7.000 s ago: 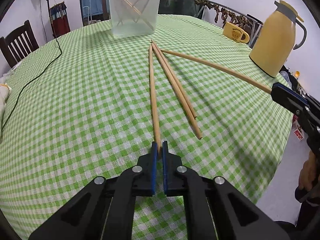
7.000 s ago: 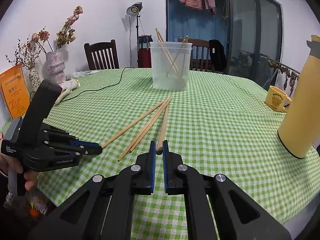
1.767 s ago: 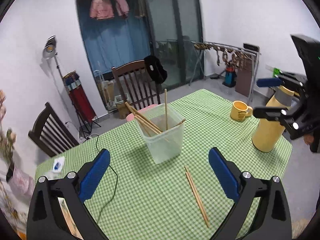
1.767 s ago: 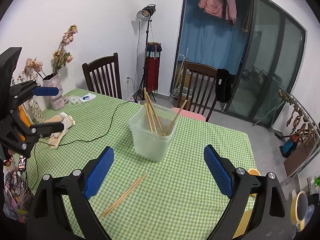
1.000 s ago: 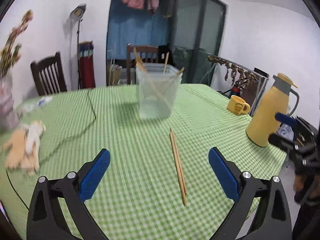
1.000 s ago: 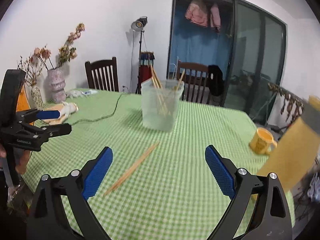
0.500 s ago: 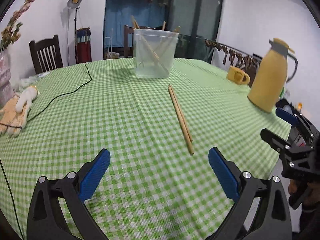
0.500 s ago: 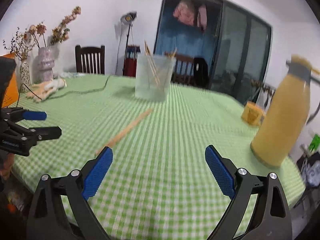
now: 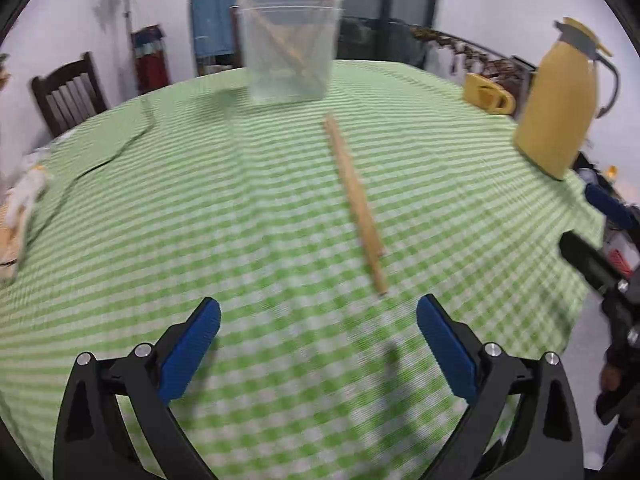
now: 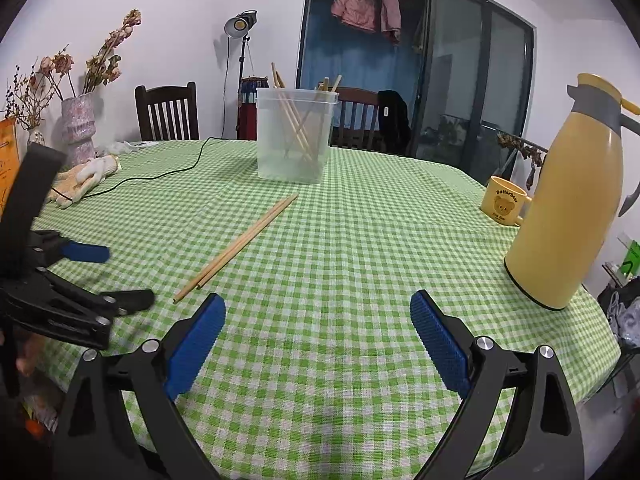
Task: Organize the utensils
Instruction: 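Close the left tool on one chopstick while the right tool grasps the other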
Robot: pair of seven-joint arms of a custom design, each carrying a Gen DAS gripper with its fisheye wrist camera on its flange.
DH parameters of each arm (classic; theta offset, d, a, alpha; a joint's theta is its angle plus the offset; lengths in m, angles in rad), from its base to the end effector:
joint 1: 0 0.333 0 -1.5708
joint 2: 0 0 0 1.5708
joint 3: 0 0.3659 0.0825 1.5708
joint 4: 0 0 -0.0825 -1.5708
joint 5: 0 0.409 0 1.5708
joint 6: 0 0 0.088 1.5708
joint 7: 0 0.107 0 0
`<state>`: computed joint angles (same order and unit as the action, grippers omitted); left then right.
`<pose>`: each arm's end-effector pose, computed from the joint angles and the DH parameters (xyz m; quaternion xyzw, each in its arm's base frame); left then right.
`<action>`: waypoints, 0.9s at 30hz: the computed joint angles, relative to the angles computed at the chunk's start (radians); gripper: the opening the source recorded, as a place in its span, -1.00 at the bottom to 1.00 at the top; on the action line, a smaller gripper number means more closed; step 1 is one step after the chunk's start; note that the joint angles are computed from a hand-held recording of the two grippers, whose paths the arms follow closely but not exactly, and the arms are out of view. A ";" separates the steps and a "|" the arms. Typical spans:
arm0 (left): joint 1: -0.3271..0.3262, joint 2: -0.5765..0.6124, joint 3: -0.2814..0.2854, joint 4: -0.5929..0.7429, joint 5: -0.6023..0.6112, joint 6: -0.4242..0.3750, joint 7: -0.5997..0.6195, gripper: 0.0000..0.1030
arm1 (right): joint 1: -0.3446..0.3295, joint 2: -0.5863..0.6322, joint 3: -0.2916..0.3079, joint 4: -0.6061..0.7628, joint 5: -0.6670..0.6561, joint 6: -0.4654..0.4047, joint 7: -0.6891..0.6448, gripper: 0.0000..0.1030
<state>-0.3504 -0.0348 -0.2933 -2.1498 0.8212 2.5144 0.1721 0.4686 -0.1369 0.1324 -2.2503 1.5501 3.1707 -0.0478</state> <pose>0.4624 -0.3566 0.4928 -0.7161 0.6050 -0.2445 0.2478 0.4749 0.2184 0.5149 -0.7823 0.3821 -0.2619 0.4164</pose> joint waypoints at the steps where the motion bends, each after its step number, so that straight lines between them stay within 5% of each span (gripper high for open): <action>1: -0.001 0.014 -0.001 0.019 0.002 -0.011 0.014 0.73 | 0.001 0.000 0.000 0.001 0.005 0.002 -0.007 0.74; 7: -0.006 0.082 0.010 0.083 -0.092 -0.037 0.159 -0.25 | -0.012 -0.008 -0.004 0.011 0.047 -0.017 -0.039 0.74; 12: -0.013 0.096 0.015 0.102 -0.081 -0.056 0.166 -0.28 | -0.025 -0.004 0.000 0.019 0.047 -0.033 -0.028 0.74; 14: -0.016 0.096 0.016 0.103 -0.078 -0.064 0.183 -0.78 | -0.027 -0.004 -0.002 0.011 0.002 -0.043 0.026 0.74; 16: -0.007 0.093 0.021 0.101 -0.110 -0.043 0.194 -0.96 | -0.029 -0.007 -0.007 -0.002 -0.073 -0.066 0.101 0.74; 22: 0.017 -0.016 0.028 0.001 -0.054 0.006 0.061 -0.97 | -0.026 0.005 -0.013 -0.014 -0.256 -0.125 0.276 0.74; 27: 0.046 -0.102 0.021 -0.071 -0.046 0.028 0.007 -0.97 | -0.042 0.068 -0.008 0.040 -0.492 -0.303 0.569 0.74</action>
<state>-0.3045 -0.1367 -0.2719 -2.2206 0.7749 2.5427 0.1793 0.4264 -0.0688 0.1242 -2.2104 1.0582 2.8678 0.5211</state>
